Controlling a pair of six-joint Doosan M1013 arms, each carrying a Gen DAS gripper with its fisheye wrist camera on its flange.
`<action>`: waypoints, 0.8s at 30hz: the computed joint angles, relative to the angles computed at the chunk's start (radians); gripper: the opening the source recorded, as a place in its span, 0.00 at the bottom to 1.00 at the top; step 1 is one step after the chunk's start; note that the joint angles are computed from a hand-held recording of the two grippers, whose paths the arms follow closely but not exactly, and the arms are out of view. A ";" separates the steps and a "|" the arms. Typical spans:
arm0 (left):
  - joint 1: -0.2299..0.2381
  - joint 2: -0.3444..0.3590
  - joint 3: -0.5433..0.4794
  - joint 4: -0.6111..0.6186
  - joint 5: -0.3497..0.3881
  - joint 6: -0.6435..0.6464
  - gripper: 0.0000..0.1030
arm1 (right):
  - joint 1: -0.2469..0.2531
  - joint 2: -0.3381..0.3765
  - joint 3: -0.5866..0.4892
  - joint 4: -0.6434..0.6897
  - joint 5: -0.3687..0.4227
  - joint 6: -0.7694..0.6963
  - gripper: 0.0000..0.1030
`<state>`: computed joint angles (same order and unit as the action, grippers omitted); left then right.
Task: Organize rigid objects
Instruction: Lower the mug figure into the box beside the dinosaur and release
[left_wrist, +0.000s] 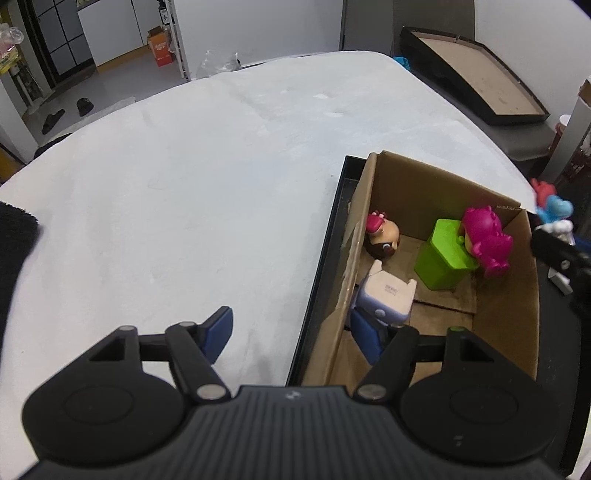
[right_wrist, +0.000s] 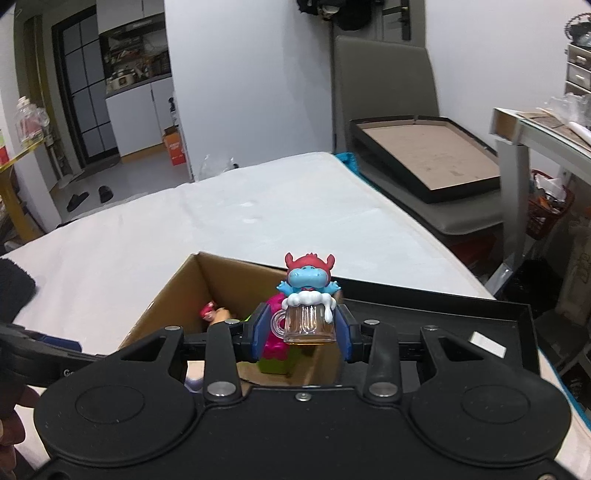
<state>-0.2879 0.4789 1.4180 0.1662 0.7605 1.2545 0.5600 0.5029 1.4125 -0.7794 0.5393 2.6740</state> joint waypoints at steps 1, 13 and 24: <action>0.002 -0.002 0.002 -0.011 -0.007 0.010 0.66 | 0.002 0.002 -0.003 0.005 0.000 -0.007 0.36; 0.021 0.009 -0.002 -0.169 -0.020 0.139 0.21 | 0.019 0.030 -0.050 0.050 0.070 -0.084 0.57; 0.014 0.006 0.001 -0.171 -0.023 0.140 0.11 | 0.018 0.023 -0.041 0.036 0.072 -0.054 0.57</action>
